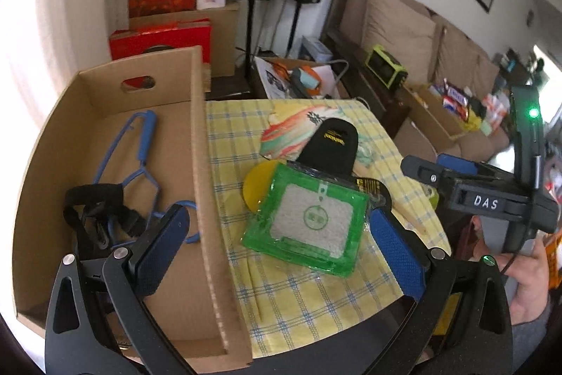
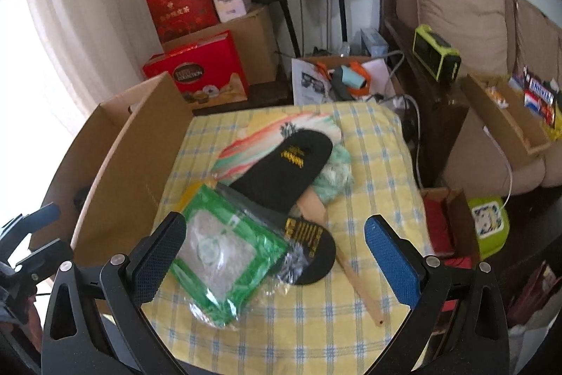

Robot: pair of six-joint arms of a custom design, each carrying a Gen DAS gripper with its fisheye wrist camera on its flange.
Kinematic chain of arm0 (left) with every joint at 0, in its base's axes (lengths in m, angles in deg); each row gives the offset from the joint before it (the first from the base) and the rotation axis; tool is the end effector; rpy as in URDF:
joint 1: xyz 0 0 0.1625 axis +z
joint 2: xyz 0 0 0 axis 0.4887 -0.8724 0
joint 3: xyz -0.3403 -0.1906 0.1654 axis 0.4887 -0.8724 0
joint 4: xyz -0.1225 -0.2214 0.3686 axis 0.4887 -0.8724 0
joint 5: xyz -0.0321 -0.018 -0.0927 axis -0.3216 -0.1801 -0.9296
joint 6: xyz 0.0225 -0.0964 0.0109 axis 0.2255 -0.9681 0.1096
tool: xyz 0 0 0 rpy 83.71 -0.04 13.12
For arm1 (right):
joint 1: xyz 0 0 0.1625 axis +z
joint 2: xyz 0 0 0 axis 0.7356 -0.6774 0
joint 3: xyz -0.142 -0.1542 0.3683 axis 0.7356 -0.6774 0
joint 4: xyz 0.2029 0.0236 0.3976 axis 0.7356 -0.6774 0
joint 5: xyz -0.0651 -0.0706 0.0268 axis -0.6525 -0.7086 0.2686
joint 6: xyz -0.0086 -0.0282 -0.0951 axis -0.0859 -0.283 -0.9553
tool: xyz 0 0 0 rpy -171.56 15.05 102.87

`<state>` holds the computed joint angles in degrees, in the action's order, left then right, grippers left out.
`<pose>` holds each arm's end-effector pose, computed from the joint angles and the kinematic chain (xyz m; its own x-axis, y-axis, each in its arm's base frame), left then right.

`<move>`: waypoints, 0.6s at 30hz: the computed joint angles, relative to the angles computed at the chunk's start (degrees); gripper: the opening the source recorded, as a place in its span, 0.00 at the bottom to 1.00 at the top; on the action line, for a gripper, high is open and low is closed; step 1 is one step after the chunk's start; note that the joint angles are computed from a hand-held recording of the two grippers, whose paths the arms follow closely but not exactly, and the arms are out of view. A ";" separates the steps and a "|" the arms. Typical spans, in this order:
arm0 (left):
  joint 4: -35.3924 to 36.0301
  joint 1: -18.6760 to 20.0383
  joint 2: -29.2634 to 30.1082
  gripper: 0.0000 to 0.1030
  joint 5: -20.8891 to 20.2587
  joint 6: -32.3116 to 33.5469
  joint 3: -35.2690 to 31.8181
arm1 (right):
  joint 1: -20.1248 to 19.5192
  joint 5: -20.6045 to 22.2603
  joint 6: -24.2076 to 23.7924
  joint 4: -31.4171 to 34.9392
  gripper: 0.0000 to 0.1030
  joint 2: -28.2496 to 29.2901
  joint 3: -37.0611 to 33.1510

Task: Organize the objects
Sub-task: 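Withdraw the left gripper from the box while the right gripper approaches the green package, then position the right gripper at the green bag's edge while the left gripper hovers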

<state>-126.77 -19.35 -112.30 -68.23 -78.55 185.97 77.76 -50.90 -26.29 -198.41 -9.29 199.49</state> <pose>-0.1525 -0.2256 0.2570 -0.7879 0.2827 -0.5470 0.5321 0.7596 -0.3738 0.2541 -0.2489 0.1153 -0.8352 -0.0528 0.5474 -0.3829 0.7704 -0.5098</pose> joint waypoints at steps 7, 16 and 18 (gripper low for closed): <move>-5.98 2.31 4.56 0.99 -0.16 5.16 -0.78 | -4.50 5.02 1.05 -2.16 0.81 1.63 2.97; -12.35 6.24 6.93 0.98 -2.52 9.28 -0.55 | -11.39 13.86 0.45 -8.97 0.56 5.26 6.28; -12.97 6.53 7.23 0.98 -2.93 9.67 -0.41 | -12.92 16.91 -0.02 -10.95 0.52 6.05 7.10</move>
<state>-139.74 -12.82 -105.06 -71.15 -68.87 185.57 64.84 -33.99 -26.32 -209.36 -3.24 206.59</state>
